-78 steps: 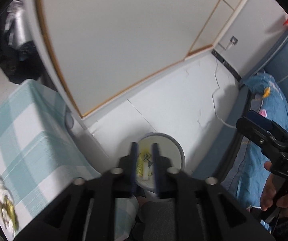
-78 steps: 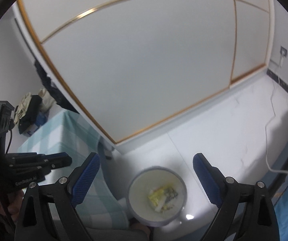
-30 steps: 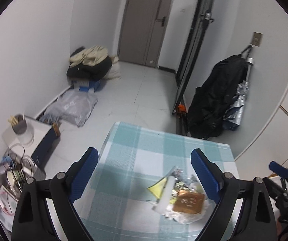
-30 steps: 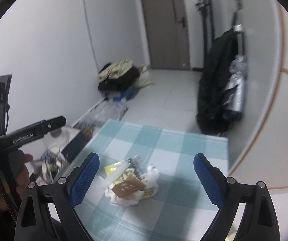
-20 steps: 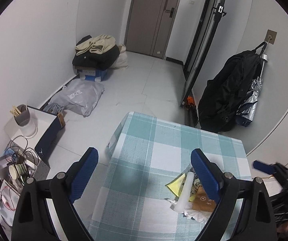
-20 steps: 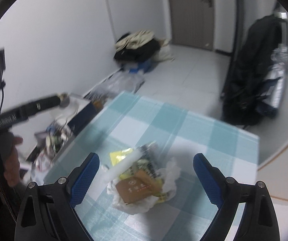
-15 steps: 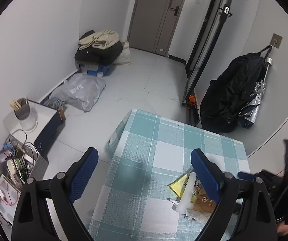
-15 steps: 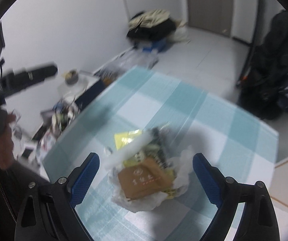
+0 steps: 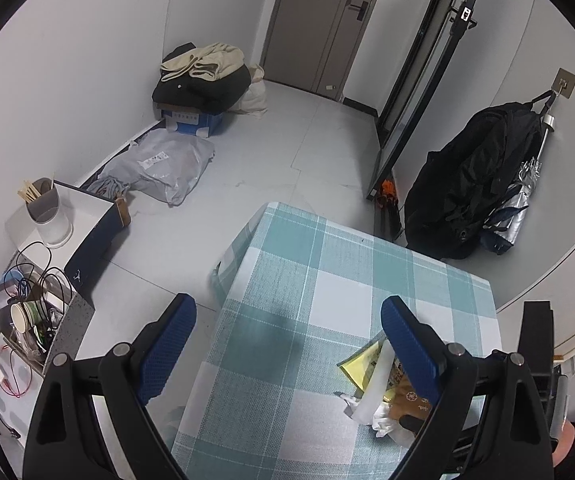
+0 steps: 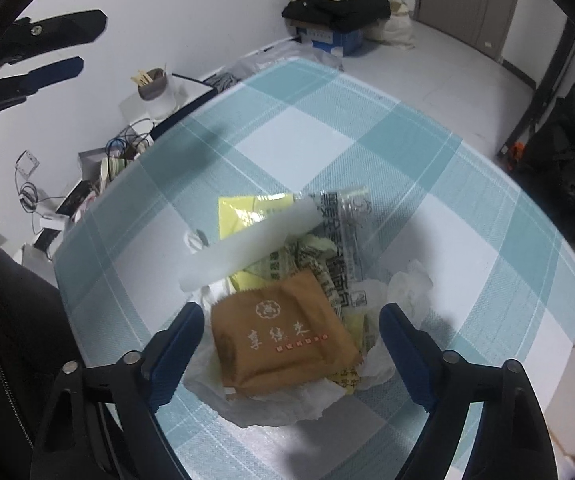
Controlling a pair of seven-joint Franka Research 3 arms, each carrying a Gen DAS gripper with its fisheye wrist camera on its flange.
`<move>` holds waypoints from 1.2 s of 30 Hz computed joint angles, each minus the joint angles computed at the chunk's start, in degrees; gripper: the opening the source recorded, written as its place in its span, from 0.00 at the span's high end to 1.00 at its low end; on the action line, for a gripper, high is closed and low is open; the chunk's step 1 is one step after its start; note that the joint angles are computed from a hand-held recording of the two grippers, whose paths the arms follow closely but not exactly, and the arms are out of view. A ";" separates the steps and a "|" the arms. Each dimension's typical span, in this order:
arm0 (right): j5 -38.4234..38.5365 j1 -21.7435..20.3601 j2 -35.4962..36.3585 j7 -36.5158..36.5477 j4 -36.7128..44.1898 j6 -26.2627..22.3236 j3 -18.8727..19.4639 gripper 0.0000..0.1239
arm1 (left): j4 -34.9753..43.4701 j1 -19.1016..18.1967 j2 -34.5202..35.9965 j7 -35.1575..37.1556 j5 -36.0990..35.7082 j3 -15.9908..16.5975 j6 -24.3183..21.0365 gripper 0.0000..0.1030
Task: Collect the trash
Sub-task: 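Lower the right gripper onto the brown printed packet and grasp it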
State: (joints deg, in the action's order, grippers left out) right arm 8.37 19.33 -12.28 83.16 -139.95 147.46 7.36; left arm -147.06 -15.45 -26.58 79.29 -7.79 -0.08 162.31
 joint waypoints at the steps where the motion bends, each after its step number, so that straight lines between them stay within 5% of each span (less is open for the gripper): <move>1: 0.11 -0.08 0.39 0.12 0.30 -0.83 -0.12 0.35 | 0.07 -0.16 0.09 0.16 -0.13 0.12 -0.17 0.11; 16: -0.25 -0.73 -1.46 0.12 -1.29 0.05 -0.21 0.63 | 1.07 0.59 1.32 0.39 0.60 -1.52 -1.40 0.11; 23: 3.94 -0.14 -3.69 -3.07 -2.87 1.24 -1.66 0.93 | 1.39 1.97 1.72 -2.05 3.66 -3.25 -1.35 0.11; 36: 16.44 1.15 -7.03 -10.20 -3.91 1.06 -4.53 1.00 | 3.25 -1.87 3.76 2.45 -1.24 -1.43 -4.44 0.11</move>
State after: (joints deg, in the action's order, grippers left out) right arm 24.81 20.48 -19.32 72.95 -143.86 148.52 2.83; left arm -143.80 -17.31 -22.82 81.74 -9.03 -1.51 157.87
